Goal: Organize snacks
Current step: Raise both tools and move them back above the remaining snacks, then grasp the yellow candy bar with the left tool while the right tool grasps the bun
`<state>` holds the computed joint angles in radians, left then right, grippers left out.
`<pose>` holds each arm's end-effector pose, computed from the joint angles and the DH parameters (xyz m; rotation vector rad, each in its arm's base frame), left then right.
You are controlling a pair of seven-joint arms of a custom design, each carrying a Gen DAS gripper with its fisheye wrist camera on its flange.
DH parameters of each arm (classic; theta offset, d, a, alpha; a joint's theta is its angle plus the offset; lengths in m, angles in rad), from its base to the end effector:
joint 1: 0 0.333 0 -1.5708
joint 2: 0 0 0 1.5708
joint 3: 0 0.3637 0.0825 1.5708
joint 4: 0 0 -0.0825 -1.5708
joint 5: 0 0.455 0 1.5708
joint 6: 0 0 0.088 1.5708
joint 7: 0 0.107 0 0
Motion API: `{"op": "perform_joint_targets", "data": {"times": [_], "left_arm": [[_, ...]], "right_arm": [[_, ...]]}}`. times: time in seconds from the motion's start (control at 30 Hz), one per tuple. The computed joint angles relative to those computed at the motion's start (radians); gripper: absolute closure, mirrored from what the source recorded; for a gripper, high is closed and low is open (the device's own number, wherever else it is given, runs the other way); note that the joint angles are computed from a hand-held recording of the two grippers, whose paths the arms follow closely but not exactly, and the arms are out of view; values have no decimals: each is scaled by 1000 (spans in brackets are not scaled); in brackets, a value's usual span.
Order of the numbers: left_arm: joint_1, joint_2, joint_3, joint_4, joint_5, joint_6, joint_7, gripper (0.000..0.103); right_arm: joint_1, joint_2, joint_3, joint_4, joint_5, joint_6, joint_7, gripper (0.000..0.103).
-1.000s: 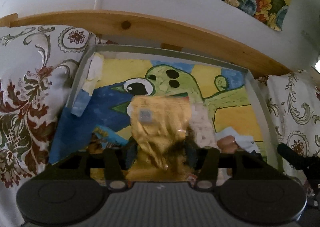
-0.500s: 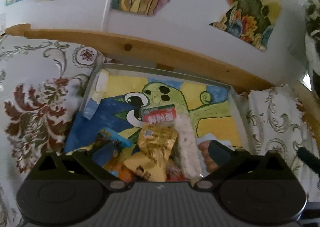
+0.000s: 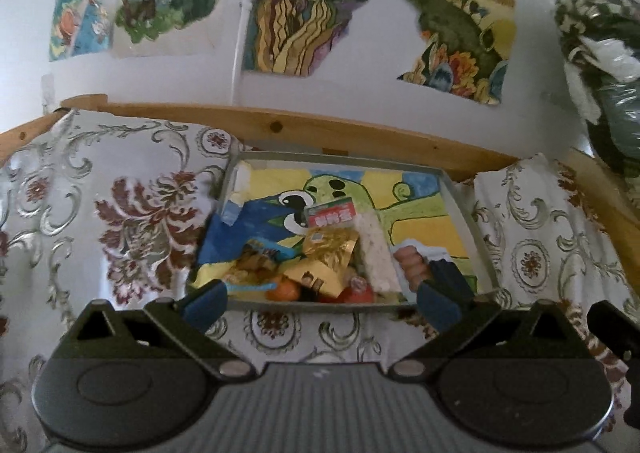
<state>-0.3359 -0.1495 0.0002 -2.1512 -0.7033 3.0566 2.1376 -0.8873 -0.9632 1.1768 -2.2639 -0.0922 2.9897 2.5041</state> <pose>0.5870 -0.1510 0.5967 -1.4512 1.8372 -1.2230 0.4717 0.3342 0.5895 -1.2788 1.5135 -1.2764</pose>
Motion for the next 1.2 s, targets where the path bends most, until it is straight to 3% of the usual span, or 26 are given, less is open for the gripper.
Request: {"op": "perform_joint_targets", "data": {"times": [0.17, 0.3, 0.57, 0.9, 1.2], "left_arm": [[-21, -73, 23, -97, 30, -6, -22, 0], [-18, -102, 23, -157, 134, -7, -81, 0], [-49, -147, 57, -250, 273, 3, -207, 0], [-65, -152, 77, -285, 379, -40, -281, 0], [-68, -106, 75, -251, 344, -60, -246, 0]], "right_arm": [[113, -30, -42, -50, 11, -99, 42, 1], [200, -9, -68, -80, -19, -181, 64, 1], [302, 46, -105, -101, -77, -290, 140, 1], [360, 154, -130, -94, -186, -331, 193, 1], [356, 257, -132, -72, -302, -325, 262, 1]]}}
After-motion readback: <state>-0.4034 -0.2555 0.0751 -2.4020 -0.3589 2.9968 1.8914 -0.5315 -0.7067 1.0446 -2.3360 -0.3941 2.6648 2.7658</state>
